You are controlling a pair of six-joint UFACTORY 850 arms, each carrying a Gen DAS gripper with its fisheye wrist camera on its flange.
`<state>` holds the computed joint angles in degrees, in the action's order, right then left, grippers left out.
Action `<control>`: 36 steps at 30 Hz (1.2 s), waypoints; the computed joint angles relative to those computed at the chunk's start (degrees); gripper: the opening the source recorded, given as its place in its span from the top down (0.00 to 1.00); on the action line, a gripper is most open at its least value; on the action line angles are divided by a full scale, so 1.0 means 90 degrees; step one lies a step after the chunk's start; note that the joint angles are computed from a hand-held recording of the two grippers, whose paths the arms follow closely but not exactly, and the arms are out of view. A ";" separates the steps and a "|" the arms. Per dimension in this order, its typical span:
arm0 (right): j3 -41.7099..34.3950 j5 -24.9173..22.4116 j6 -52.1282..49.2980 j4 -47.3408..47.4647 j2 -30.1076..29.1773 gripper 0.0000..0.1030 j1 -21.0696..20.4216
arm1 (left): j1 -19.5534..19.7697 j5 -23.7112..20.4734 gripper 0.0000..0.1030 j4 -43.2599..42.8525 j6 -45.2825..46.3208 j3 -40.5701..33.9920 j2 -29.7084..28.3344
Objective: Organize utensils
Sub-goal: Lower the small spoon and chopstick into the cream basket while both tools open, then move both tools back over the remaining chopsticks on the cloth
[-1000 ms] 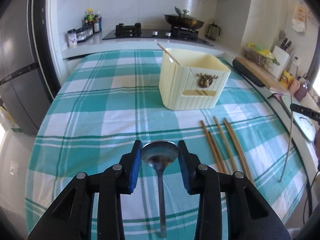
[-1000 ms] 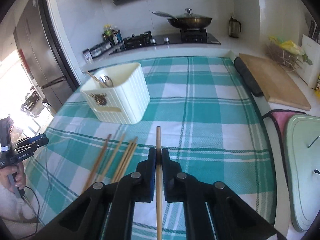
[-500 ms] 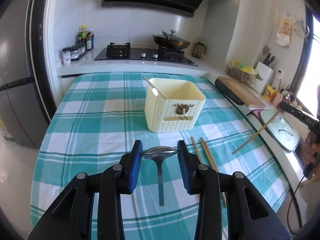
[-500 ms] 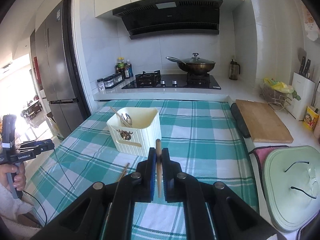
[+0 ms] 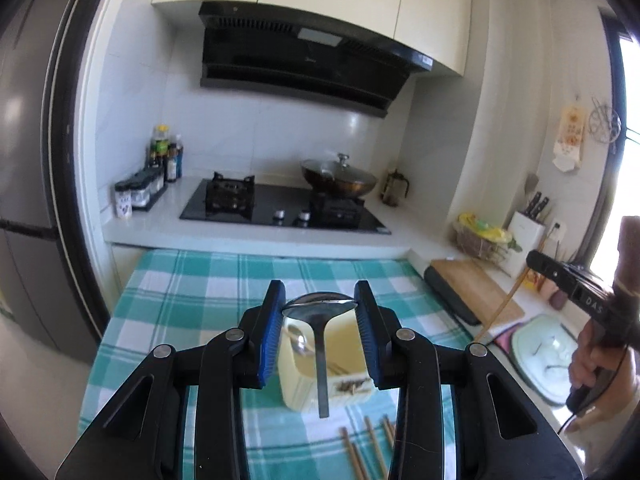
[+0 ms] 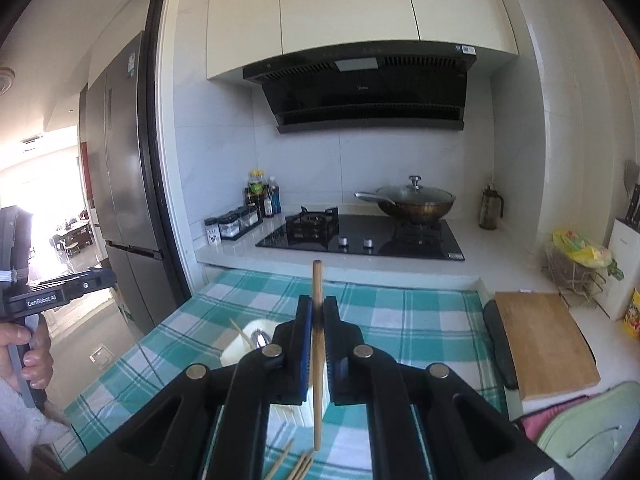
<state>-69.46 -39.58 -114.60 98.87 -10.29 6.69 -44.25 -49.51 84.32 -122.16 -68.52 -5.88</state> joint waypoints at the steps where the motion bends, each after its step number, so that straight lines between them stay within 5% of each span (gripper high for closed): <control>1: -0.0074 0.0008 -0.0241 0.0289 -0.0045 0.94 0.0092 | 0.0100 -0.0016 0.66 0.0109 -0.0045 -0.0142 -0.0133; 6: -0.0331 -0.0136 -0.1448 0.1583 -0.0419 0.94 0.0520 | 0.0587 0.0245 0.66 0.0401 -0.0441 -0.0575 -0.0739; 10: -0.0791 -0.0071 -0.1237 0.1441 -0.1042 0.94 0.0760 | 0.0940 0.0865 0.66 0.0006 -0.0254 -0.0799 -0.1171; 15: -0.1874 0.0381 0.0970 -0.0734 -0.2040 0.94 0.0961 | 0.1324 0.1780 0.66 -0.1175 0.0693 -0.1043 -0.1604; 21: -0.2736 0.0640 0.3137 -0.2752 -0.2837 0.91 0.1123 | 0.1484 0.2206 0.65 -0.1845 0.1198 -0.1153 -0.1933; 23: -0.2763 0.0772 0.3226 -0.2765 -0.2883 0.91 0.1167 | 0.1462 0.2215 0.64 -0.1822 0.1238 -0.1142 -0.1938; 25: -0.2690 0.0768 0.3270 -0.2622 -0.2851 0.64 0.1166 | 0.1427 0.2234 0.53 -0.1708 0.1107 -0.1045 -0.1841; 27: -0.2535 0.0748 0.3002 -0.2149 -0.2739 0.56 0.1111 | 0.1338 0.2159 0.32 -0.1670 0.1028 -0.0840 -0.1629; 33: -0.1369 0.0750 0.2306 -0.2031 -0.1827 0.56 0.0706 | 0.0649 0.1826 0.15 -0.2288 0.1533 0.0457 -0.0702; 36: -0.0319 0.0873 0.1500 -0.1866 -0.1284 0.55 0.0306 | 0.0178 0.1751 0.15 -0.2827 0.1414 0.1041 -0.0597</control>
